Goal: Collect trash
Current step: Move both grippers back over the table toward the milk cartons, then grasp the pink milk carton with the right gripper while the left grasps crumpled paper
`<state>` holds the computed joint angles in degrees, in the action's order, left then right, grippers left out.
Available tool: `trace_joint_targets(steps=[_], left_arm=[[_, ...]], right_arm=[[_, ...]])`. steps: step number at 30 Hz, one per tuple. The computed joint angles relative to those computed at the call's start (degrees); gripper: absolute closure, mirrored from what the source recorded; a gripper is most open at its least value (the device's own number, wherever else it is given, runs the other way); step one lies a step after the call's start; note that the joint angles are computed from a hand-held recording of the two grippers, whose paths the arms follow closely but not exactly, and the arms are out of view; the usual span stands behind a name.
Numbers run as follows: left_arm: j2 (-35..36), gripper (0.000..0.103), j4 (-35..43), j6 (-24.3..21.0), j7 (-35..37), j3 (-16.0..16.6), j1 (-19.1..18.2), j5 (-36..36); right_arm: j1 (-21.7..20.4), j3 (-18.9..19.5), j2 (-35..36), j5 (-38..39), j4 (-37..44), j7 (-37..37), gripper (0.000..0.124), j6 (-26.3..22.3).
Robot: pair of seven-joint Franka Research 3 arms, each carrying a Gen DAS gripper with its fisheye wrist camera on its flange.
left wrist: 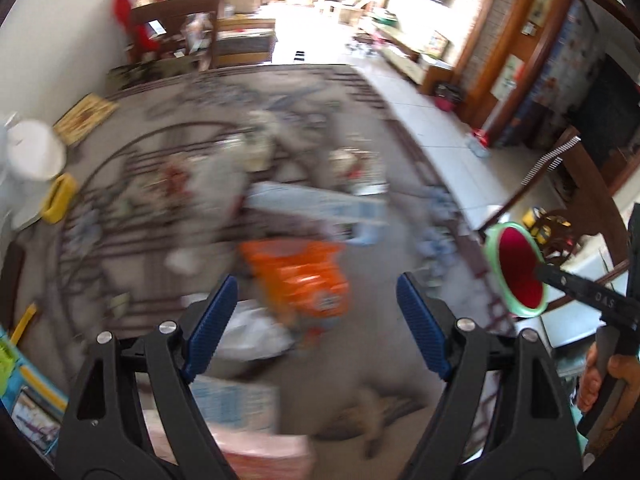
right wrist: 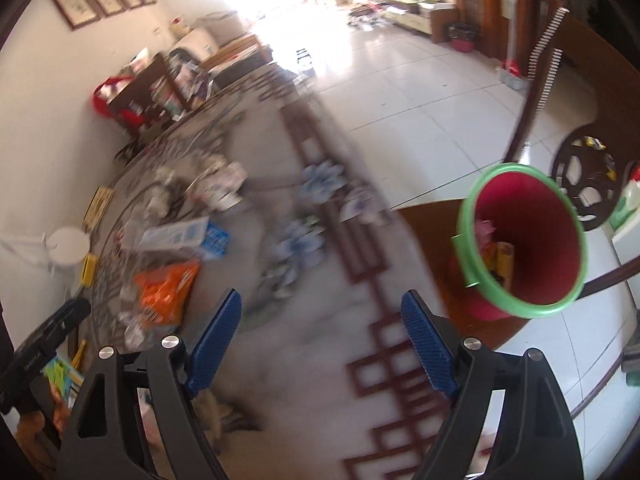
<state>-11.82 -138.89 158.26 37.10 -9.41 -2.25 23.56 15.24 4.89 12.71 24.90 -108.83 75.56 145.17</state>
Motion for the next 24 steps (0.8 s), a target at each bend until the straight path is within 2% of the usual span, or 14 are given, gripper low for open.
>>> trace_joint_targets(steps=[6,9,11,15,19,21,23,24], left_arm=[[-9.81,0.024,-10.96,0.4,2.0,3.7,3.56,-1.74],[-13.0,0.024,-14.7,1.02,3.77,5.4,5.16,-3.42],[-14.76,0.024,-16.57,1.62,5.1,6.43,5.89,-4.84],[-18.45,0.024,-20.17,3.49,8.18,7.61,7.35,-6.69],[-19.65,0.024,-22.17,4.83,11.08,8.78,7.42,-9.01],[-19.75,0.024,-22.61,5.32,12.29,9.26,7.06,-10.4],[-19.72,0.024,-23.0,5.86,13.7,9.67,6.72,-11.56],[-19.43,0.024,-23.03,6.21,14.62,10.07,6.28,-12.23]], right_arm=[[5.23,4.31,-0.52,-1.53,-1.94,-5.77,0.044,-4.27],[7.34,6.52,0.56,0.15,-1.14,-13.28,0.044,-9.64],[8.56,6.97,2.68,0.72,0.84,-15.82,0.042,-14.33],[9.45,7.0,8.94,3.35,6.73,-14.91,0.04,-25.15],[9.21,6.74,12.71,7.42,9.21,-11.98,0.04,-28.75],[8.92,6.76,13.66,8.84,9.63,-11.32,0.043,-29.41],[8.87,6.71,14.13,9.16,9.97,-10.89,0.059,-30.18],[8.92,6.72,14.12,9.27,9.79,-10.81,0.062,-30.19]])
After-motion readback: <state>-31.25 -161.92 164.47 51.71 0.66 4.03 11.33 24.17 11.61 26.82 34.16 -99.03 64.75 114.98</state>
